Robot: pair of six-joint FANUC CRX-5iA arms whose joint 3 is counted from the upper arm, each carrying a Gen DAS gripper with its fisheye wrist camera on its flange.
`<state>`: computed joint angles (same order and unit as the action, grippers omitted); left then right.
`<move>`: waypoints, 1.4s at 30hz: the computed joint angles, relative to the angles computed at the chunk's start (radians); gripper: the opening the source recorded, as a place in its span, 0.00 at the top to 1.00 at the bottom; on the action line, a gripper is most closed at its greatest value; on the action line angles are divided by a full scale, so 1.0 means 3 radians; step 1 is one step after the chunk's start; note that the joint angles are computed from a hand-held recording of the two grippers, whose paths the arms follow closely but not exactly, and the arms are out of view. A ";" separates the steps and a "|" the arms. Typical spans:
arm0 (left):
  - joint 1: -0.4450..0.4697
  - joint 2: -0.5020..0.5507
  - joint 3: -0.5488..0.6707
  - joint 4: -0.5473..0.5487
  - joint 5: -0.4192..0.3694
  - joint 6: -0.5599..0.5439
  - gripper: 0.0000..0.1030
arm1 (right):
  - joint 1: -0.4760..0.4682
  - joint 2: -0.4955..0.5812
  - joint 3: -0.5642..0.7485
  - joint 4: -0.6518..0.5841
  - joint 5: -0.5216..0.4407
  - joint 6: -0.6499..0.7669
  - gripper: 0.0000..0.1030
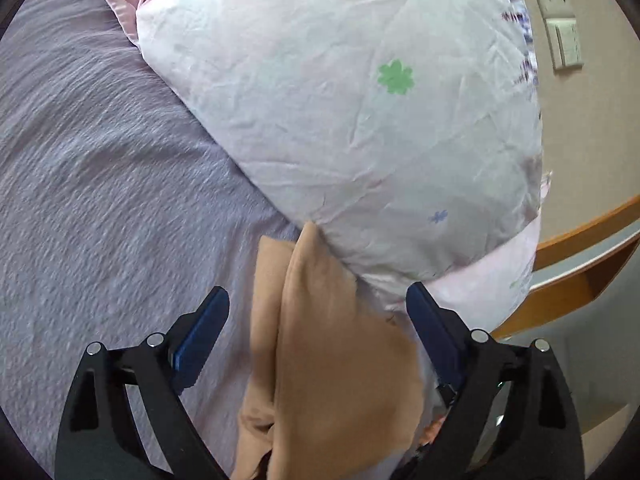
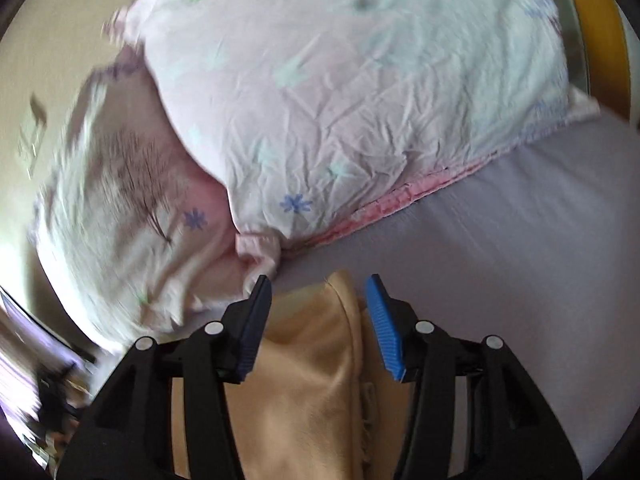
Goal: Fold small clothes
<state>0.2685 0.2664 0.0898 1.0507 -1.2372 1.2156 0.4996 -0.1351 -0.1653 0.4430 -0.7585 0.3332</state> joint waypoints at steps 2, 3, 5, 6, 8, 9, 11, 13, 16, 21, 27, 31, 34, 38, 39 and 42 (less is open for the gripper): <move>0.0007 -0.0037 0.0050 -0.0286 -0.0166 -0.0040 0.12 | -0.0007 0.0190 0.0282 -0.0197 -0.0287 0.0354 0.73; 0.0001 -0.0056 0.0052 -0.0374 -0.0225 -0.0065 0.12 | -0.0019 0.0294 0.0434 -0.0317 -0.0437 0.0513 0.74; -0.0028 -0.0111 0.0032 -0.0514 -0.0268 -0.0139 0.12 | -0.0014 0.0482 0.0648 -0.0355 -0.0703 0.0678 0.74; -0.0047 -0.0116 0.0057 -0.0588 -0.0278 -0.0158 0.12 | 0.0006 0.0589 0.0757 -0.0324 -0.0829 0.0709 0.74; -0.0097 -0.0138 0.0090 -0.0744 -0.0297 -0.0196 0.12 | 0.0026 0.0787 0.0957 -0.0289 -0.1091 0.0829 0.76; -0.0085 -0.0138 0.0081 -0.0786 -0.0315 -0.0241 0.12 | 0.0023 0.0885 0.1058 -0.0335 -0.1212 0.0947 0.85; -0.0131 -0.0119 0.0136 -0.0879 -0.0333 -0.0232 0.12 | 0.0027 0.0911 0.1045 -0.0318 -0.1171 0.0991 0.96; -0.0160 -0.0114 0.0160 -0.0935 -0.0314 -0.0232 0.12 | 0.0051 0.0772 0.0806 -0.0036 -0.0983 0.0635 0.96; -0.0191 -0.0104 0.0169 -0.0925 -0.0321 -0.0227 0.12 | 0.0010 0.0466 0.0410 0.0217 -0.0614 0.0038 0.92; -0.0159 -0.0151 0.0096 -0.0900 -0.0373 -0.0286 0.12 | 0.0130 -0.0106 -0.0217 0.0592 -0.0186 -0.0561 0.18; -0.0145 -0.0271 -0.0026 -0.0929 -0.0391 -0.0366 0.12 | 0.0078 -0.0611 -0.0996 0.1242 0.0715 -0.1261 0.16; -0.0152 -0.0349 -0.0278 -0.0691 -0.0345 -0.0285 0.41 | -0.0027 -0.0625 -0.1007 0.0818 0.0940 -0.1190 0.16; -0.0132 -0.0347 -0.0418 -0.0436 -0.0365 -0.0125 0.73 | -0.0077 -0.0698 -0.1118 0.0971 0.1057 -0.1376 0.16; -0.0199 -0.0345 -0.0423 0.0007 -0.0345 -0.0200 0.86 | -0.0200 -0.0794 -0.1304 0.1304 0.1330 -0.1765 0.16; -0.0250 -0.0353 -0.0377 0.0056 -0.0328 -0.0220 0.87 | -0.0219 -0.0810 -0.1327 0.1360 0.1359 -0.1831 0.16; -0.0563 -0.0296 -0.0127 0.0246 -0.0317 -0.0331 0.88 | -0.0311 -0.0860 -0.1427 0.1566 0.1530 -0.2163 0.16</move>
<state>0.0997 0.1776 0.0517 1.1245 -1.3325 1.1162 0.4063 -0.3932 -0.5933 0.9129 -0.2996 -0.3158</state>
